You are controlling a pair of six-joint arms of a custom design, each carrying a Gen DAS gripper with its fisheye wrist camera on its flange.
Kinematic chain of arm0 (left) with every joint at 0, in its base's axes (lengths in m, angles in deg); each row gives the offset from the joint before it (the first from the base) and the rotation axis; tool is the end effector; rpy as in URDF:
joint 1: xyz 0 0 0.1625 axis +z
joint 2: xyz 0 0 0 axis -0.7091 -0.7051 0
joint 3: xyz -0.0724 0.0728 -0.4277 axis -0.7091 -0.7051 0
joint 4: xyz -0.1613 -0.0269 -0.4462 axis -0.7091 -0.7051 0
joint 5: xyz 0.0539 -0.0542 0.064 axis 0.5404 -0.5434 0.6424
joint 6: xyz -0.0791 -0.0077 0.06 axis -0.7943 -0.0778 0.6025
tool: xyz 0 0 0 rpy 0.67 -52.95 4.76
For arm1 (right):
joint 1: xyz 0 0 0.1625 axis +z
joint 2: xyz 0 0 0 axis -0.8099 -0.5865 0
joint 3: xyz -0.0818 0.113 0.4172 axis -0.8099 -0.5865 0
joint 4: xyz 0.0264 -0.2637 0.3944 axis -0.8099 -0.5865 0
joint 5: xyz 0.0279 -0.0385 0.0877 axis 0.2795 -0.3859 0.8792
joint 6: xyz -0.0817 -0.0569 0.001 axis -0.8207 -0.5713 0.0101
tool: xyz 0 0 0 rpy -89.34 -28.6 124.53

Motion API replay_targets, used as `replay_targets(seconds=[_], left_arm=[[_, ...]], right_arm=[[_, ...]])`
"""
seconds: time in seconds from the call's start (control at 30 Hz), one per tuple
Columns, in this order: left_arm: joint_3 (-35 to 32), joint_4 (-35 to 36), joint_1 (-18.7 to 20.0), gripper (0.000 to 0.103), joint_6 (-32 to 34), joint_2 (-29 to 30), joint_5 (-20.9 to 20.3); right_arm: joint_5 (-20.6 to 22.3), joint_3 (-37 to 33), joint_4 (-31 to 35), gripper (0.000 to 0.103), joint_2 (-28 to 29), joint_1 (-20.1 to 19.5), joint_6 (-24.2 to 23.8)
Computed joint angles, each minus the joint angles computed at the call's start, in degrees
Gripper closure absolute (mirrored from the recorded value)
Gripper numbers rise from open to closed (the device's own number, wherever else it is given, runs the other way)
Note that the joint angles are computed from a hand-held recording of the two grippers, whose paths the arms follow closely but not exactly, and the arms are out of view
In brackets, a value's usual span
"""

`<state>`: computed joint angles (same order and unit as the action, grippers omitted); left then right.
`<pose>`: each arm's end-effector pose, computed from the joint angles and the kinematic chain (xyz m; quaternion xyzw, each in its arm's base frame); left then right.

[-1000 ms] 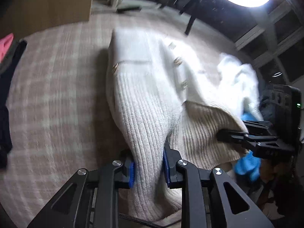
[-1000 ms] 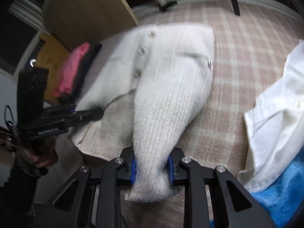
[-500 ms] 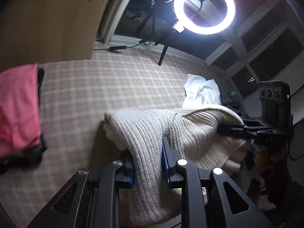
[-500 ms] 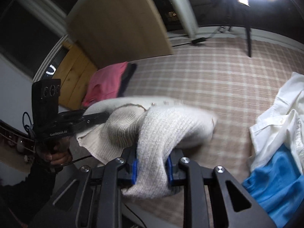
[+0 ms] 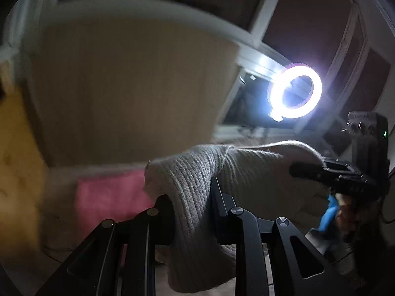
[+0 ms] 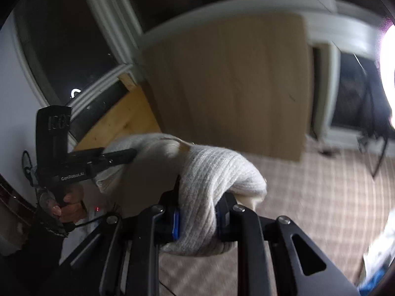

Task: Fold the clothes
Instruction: 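Carry the folded sweater with both tools onto the pink clothes stack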

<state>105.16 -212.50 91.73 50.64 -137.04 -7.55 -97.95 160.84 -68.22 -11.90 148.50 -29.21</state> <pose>-0.3191 -0.6048 0.1798 0.2698 0.9050 -0.2898 0.1557 0.1624 -0.5785 0.3632 0.2493 -0.9101 0.2984 0.1434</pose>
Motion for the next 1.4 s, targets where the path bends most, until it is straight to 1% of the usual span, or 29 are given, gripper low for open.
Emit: replay_targets(seconds=[0.03,0.07,0.1,0.13,0.17,0.2,0.27,0.3,0.33,0.37,0.4,0.43,0.47,0.5,0.57,0.63,0.67,0.7,0.77,0.8,0.87,0.93,1.03,1.07,1.13,1.2,1.23,1.33,1.4], left_arm=[[0.7,-0.52,1.09,0.082,0.59,-0.83,0.38],[1.55,-1.27,2.9,0.082,0.56,-1.57,-0.99],[2.36,-2.03,4.4,0.082,1.11,-1.92,-1.22],[3.55,-3.92,5.43,0.081,3.69,-1.18,0.95],[4.54,-4.18,6.68,0.08,5.92,-0.06,3.53],[4.76,-2.04,8.65,0.079,5.75,1.11,3.71],[3.15,6.6,13.23,0.079,1.5,4.21,2.88],[3.05,8.3,14.31,0.074,0.65,5.07,3.27],[3.75,7.61,14.74,0.071,1.38,5.06,3.28],[4.91,5.06,15.04,0.068,2.7,5.0,3.14],[5.48,4.74,14.91,0.067,2.94,4.13,2.6],[5.8,5.28,14.64,0.067,2.84,3.12,2.3],[6.16,5.56,14.17,0.067,2.77,2.2,2.77],[6.33,5.57,13.66,0.069,2.84,1.4,3.21],[5.97,4.6,12.54,0.068,3.49,0.29,3.99],[5.47,3.58,11.45,0.068,4.25,-0.7,4.78],[5.17,3.06,10.92,0.068,4.67,-1.15,5.17],[4.55,2.45,10.51,0.068,5.24,-1.02,5.17],[1.29,0.72,10.37,0.065,7.32,2.34,4.5],[-0.82,0.73,10.51,0.065,7.82,4.36,4.48],[-5.39,1.93,11.94,0.065,7.9,8.17,2.33],[-9.36,4.51,13.55,0.065,6.42,11.58,1.24],[-14.71,8.72,16.21,0.065,4.75,16.37,0.98],[-15.63,9.36,17.09,0.064,4.19,17.4,1.06],[-15.54,8.14,17.79,0.063,4.15,17.76,0.39],[-14.34,6.79,17.53,0.063,3.57,16.77,0.24],[-13.16,6.25,16.91,0.065,2.33,15.79,1.19],[-7.48,4.03,14.44,0.064,-1.57,11.52,3.39],[-2.28,2.56,12.53,0.061,-4.36,8.34,4.51]], right_arm=[[-0.42,0.05,-1.83,0.084,1.8,0.32,-0.13],[-0.48,0.1,-3.43,0.084,3.77,0.38,0.14],[-1.15,0.43,-5.23,0.084,5.81,0.21,0.19],[-2.58,1.05,-7.34,0.084,8.01,-0.26,-0.01],[-4.01,1.51,-9.43,0.084,10.36,-0.72,-0.18],[-5.88,1.87,-10.64,0.084,12.76,-1.33,-0.44],[-10.83,2.11,-10.87,0.084,17.94,-2.93,-0.95],[-12.86,2.06,-10.7,0.083,19.91,-3.39,-1.15],[-14.28,2.19,-10.28,0.081,20.82,-3.45,-1.44],[-15.71,2.29,-9.85,0.076,21.77,-3.5,-1.68],[-16.7,2.39,-9.1,0.074,21.9,-3.37,-1.97],[-17.16,2.5,-7.88,0.068,20.98,-2.98,-2.28],[-17.62,2.59,-6.67,0.066,20.07,-2.59,-2.6],[-17.01,2.81,-5.32,0.066,18.54,-2.46,-2.41],[-12.96,3.26,-3.02,0.066,14.25,-2.88,-0.82],[-8.63,2.95,-3.76,0.066,11.41,-3.44,0.53],[-7.79,1.91,-5.48,0.066,11.43,-3.33,0.72],[-7.99,0.28,-7.98,0.066,12.61,-2.92,0.23],[-8.71,-2.63,-12.29,0.066,16.2,-2.38,-1.27],[-8.85,-5.05,-13.32,0.066,19.05,-2.24,-1.78],[-9.32,-8.68,-13.18,0.066,23.66,-2.29,-2.0],[-9.89,-12.04,-12.0,0.066,27.86,-2.44,-1.89],[-14.44,-15.71,-11.78,0.066,33.09,-2.82,-2.75],[-15.05,-16.21,-12.53,0.066,34.01,-2.98,-3.53],[-16.07,-16.94,-13.5,0.064,35.22,-3.12,-4.66],[-16.39,-16.55,-12.63,0.064,34.21,-2.68,-4.18],[-16.22,-15.45,-12.85,0.064,33.05,-2.48,-4.12],[-14.52,-9.1,-15.13,0.064,27.35,-2.01,-4.38],[-13.35,-4.35,-15.72,0.064,23.26,-2.22,-3.37]])
